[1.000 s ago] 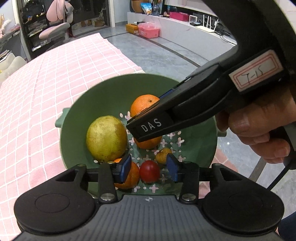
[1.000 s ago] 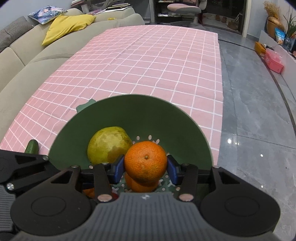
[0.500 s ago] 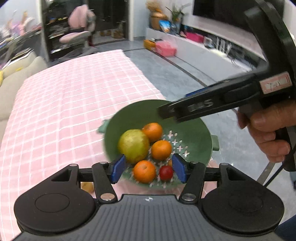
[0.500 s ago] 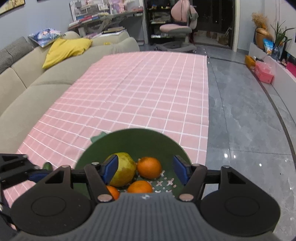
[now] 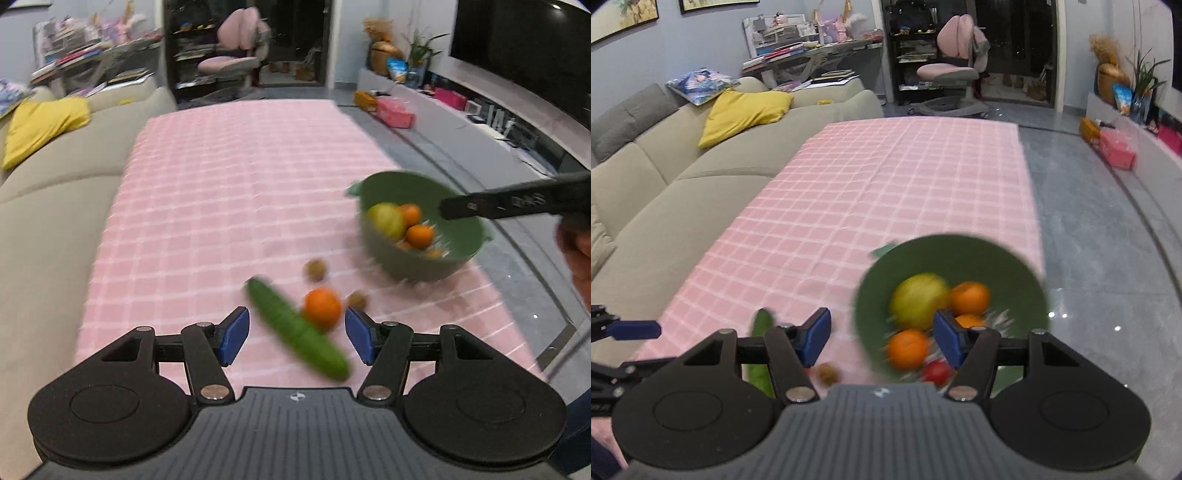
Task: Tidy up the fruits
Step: 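Close the right gripper around the middle of the green cucumber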
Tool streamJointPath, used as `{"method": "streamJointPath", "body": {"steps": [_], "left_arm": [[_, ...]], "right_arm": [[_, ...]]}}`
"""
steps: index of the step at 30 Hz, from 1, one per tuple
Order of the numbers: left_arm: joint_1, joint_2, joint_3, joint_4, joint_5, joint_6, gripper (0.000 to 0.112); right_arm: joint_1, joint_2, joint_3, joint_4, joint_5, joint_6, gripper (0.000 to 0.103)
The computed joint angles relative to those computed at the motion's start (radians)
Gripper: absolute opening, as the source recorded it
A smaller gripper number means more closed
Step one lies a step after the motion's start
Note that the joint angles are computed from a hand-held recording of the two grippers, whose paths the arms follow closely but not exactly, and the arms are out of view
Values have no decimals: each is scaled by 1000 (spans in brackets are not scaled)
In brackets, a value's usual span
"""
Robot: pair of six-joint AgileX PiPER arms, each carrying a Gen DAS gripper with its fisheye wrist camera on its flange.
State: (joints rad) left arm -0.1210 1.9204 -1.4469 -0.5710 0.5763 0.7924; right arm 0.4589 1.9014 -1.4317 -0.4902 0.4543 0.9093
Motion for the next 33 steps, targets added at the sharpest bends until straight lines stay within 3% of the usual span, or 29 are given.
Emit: {"method": "streamJointPath", "body": {"steps": [4,6,8,14,22,27,33], "left_arm": [[103,17,29,-106,37,104,71],[149,32,40,-158,61,167,73],[162,47,27,-130,77,130,73],[241,54,17,-251,129,206,73],[264,109,-49,-195,146,125,73],[224,150,-91,-209,146,143,73],[110,197,-130,-190,163,282,73]], "right_arm": [[131,50,-13,-187,41,237,58],[185,104,-48,-206,72,284,58],[227,170,-97,-199,86,288,56],[267,370,-317,-87,118,123,54],[234,574,-589,45,202,-48,34],[220,512,-480,120,145,-161,33],[186,343,-186,306,28,-430,33]]}}
